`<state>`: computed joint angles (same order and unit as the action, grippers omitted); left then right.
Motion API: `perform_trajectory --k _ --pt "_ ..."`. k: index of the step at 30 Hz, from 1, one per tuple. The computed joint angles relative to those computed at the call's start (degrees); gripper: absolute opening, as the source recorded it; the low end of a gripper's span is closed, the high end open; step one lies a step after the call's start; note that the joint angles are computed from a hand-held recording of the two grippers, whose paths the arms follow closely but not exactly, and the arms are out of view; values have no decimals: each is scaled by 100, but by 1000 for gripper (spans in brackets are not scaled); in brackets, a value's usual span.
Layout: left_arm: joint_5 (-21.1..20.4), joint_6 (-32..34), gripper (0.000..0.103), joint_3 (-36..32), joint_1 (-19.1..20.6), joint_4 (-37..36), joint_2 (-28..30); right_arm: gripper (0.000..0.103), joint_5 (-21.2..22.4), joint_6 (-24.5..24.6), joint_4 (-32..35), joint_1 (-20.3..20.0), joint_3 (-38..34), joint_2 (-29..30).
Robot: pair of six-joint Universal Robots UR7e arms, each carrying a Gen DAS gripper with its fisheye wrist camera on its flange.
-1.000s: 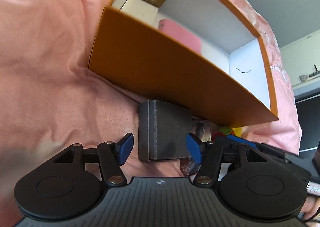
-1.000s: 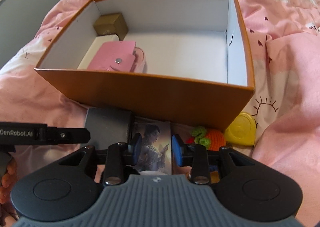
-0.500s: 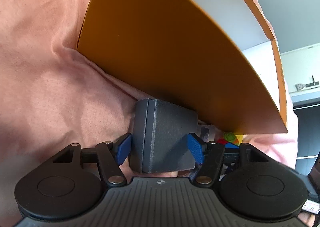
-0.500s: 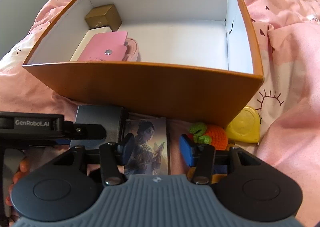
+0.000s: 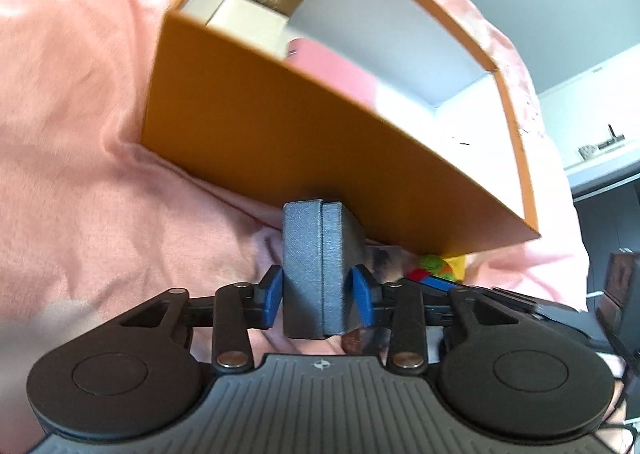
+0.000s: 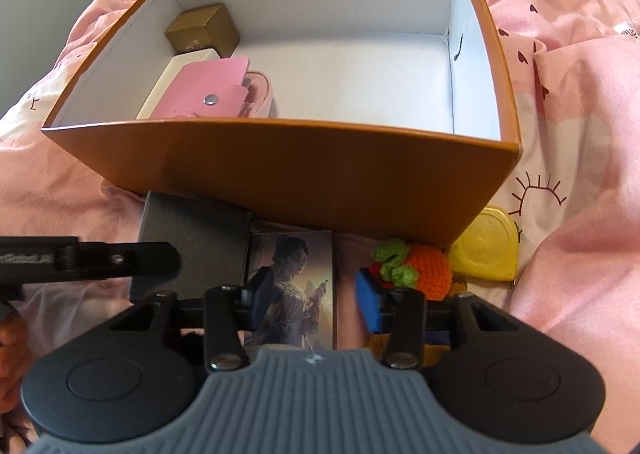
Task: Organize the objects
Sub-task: 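Grasp the dark grey card case with the left gripper while the right grasps the illustrated card box, then lift the grey case with the left gripper while the right lifts the card box over the orange box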
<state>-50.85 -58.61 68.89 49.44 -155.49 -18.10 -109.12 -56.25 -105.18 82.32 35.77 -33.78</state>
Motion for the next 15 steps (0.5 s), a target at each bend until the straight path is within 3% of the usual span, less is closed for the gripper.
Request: perform_trajectory --k 3,6,9,15 --pt "-50 -27 40 -124 3 52 62 41 -7 78 183 -16 -164 74" --pt "-400 -1 38 -589 168 121 263 41 0 113 293 -23 -218 99" --pt "-226 13 38 -880 130 377 437 41 10 114 359 -25 -254 106" --pt "259 80 38 -677 -49 580 261 45 15 -97 562 45 -402 169"
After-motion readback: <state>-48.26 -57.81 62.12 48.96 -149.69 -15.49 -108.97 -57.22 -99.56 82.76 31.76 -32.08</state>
